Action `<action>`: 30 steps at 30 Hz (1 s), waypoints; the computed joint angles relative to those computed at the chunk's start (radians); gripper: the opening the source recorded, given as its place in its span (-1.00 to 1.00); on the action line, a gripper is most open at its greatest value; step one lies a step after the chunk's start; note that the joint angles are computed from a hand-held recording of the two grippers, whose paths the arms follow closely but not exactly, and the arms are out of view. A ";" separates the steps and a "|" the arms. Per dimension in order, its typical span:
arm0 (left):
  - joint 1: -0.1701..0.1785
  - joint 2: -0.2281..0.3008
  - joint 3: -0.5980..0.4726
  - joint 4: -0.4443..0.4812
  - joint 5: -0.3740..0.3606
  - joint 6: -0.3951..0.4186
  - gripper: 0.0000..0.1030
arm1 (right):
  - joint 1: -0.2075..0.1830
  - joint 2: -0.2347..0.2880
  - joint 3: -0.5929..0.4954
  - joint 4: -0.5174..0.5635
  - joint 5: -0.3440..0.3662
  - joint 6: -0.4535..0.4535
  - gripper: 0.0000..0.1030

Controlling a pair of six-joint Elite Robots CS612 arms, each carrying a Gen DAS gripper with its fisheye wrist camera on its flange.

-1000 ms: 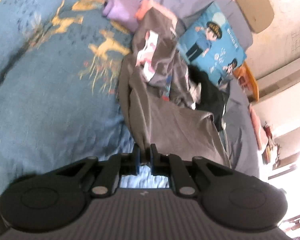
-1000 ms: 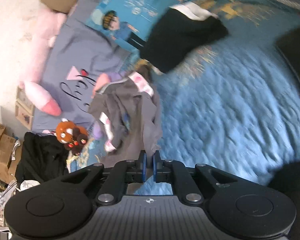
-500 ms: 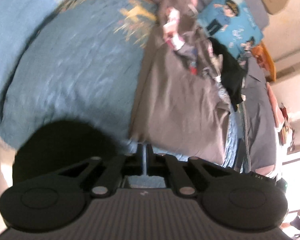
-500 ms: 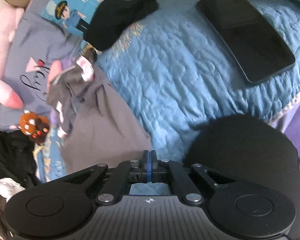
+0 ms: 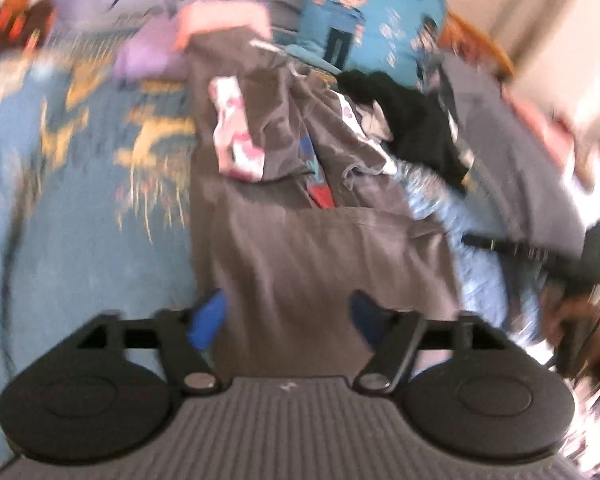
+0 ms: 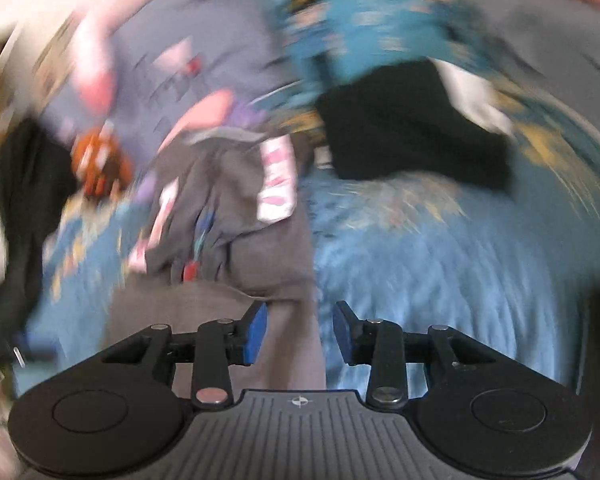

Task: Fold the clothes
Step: 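Open both grippers and withdraw from the folded grey shirt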

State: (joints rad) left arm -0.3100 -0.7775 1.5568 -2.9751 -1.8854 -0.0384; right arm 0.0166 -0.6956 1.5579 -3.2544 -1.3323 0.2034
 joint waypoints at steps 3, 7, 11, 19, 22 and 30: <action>-0.012 0.010 -0.036 0.036 0.015 0.109 0.77 | 0.001 0.016 -0.053 0.091 0.005 -0.232 -0.28; -0.016 0.028 -0.079 0.077 0.004 0.155 0.77 | -0.006 0.032 -0.108 0.196 0.062 -0.356 -0.44; -0.018 0.040 -0.092 0.077 -0.006 0.152 0.77 | -0.005 0.035 -0.130 0.229 0.071 -0.422 -0.81; -0.018 0.042 -0.083 0.052 0.020 0.129 0.77 | 0.002 0.025 -0.145 0.155 0.126 -0.547 -0.84; -0.014 0.037 -0.073 0.024 0.035 0.104 0.77 | 0.003 0.028 -0.149 0.098 0.153 -0.571 -0.84; -0.018 0.034 -0.068 0.033 0.107 0.085 0.81 | 0.024 0.100 -0.253 0.257 -0.001 -0.580 -0.84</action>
